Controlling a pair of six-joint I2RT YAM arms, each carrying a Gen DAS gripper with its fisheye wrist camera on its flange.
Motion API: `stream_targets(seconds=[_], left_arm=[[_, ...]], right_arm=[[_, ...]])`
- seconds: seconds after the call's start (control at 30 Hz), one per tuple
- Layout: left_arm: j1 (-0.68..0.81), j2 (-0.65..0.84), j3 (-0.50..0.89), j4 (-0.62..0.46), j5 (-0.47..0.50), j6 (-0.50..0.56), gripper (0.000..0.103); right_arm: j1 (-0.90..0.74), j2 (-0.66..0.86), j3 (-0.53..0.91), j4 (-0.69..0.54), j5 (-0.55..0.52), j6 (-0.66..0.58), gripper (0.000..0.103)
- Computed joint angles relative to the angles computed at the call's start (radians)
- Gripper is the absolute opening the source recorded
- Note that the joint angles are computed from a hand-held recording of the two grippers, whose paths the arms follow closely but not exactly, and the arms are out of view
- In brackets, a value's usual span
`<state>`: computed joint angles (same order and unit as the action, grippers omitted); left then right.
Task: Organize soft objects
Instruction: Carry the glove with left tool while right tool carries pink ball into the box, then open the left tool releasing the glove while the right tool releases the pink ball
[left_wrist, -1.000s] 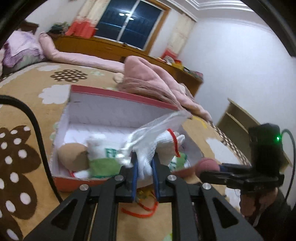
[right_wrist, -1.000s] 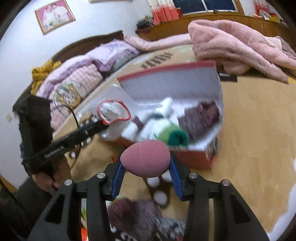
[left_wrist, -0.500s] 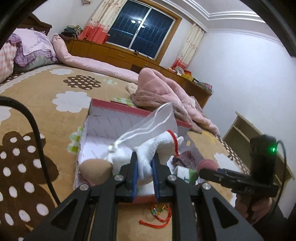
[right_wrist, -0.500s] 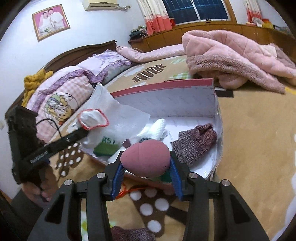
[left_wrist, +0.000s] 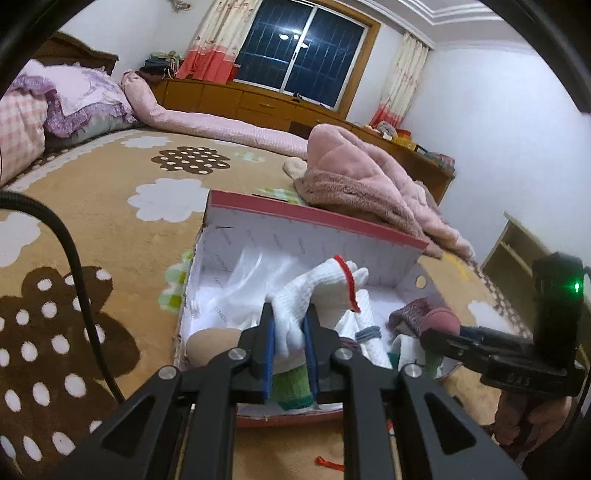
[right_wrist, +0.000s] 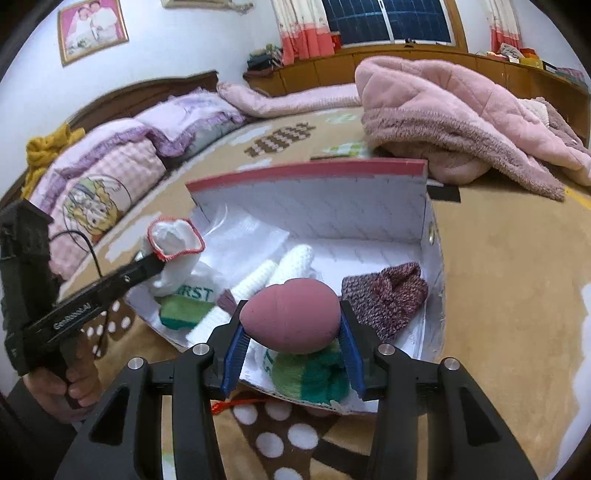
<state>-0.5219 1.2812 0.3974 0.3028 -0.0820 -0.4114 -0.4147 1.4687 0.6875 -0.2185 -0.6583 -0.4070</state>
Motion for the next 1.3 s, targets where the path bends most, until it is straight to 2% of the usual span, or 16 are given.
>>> stream_targets(seconds=[0.13, 0.33, 0.47, 0.53, 0.63, 0.73, 0.83, 0.9, 0.93, 1.0, 1.17, 1.23, 1.3], left_arm=[[-0.023, 0.047, 0.015, 0.004, -0.032, 0.012, 0.015], [-0.02, 0.094, 0.026, 0.018, -0.023, -0.002, 0.015], [-0.044, 0.132, 0.012, 0.068, -0.046, -0.002, 0.017], [-0.063, 0.148, 0.012, 0.079, -0.072, 0.003, 0.018], [-0.057, 0.151, 0.006, 0.093, -0.061, 0.001, 0.018], [-0.046, 0.152, 0.002, 0.102, -0.05, 0.005, 0.018], [-0.055, 0.148, 0.002, 0.099, -0.074, 0.012, 0.019], [-0.069, 0.146, 0.002, 0.094, -0.098, 0.007, 0.023], [-0.075, 0.144, 0.002, 0.089, -0.109, 0.002, 0.03], [-0.073, 0.143, 0.0, 0.091, -0.106, 0.0, 0.034], [-0.113, 0.151, 0.013, 0.074, -0.163, 0.014, 0.057], [-0.148, 0.157, 0.025, 0.06, -0.208, 0.03, 0.062], [-0.178, 0.168, 0.039, 0.044, -0.254, 0.037, 0.065]], right_arm=[[0.03, 0.012, -0.005, 0.029, 0.048, 0.015, 0.047], [0.046, 0.039, 0.009, 0.048, 0.089, 0.038, 0.047], [0.076, 0.045, -0.002, 0.083, 0.144, 0.023, 0.047], [0.105, 0.041, -0.025, 0.122, 0.199, 0.004, 0.047], [0.142, 0.024, -0.062, 0.167, 0.262, -0.016, 0.047], [0.146, 0.021, -0.073, 0.186, 0.271, -0.017, 0.047], [0.145, 0.019, -0.084, 0.203, 0.273, -0.018, 0.053], [0.155, 0.013, -0.096, 0.219, 0.287, -0.012, 0.055], [0.156, 0.011, -0.102, 0.229, 0.291, -0.006, 0.056], [0.159, 0.003, -0.115, 0.245, 0.297, 0.003, 0.058], [0.147, 0.001, -0.123, 0.259, 0.272, -0.004, 0.06], [0.143, 0.0, -0.125, 0.263, 0.261, -0.004, 0.06], [0.13, 0.001, -0.123, 0.259, 0.233, -0.008, 0.067]])
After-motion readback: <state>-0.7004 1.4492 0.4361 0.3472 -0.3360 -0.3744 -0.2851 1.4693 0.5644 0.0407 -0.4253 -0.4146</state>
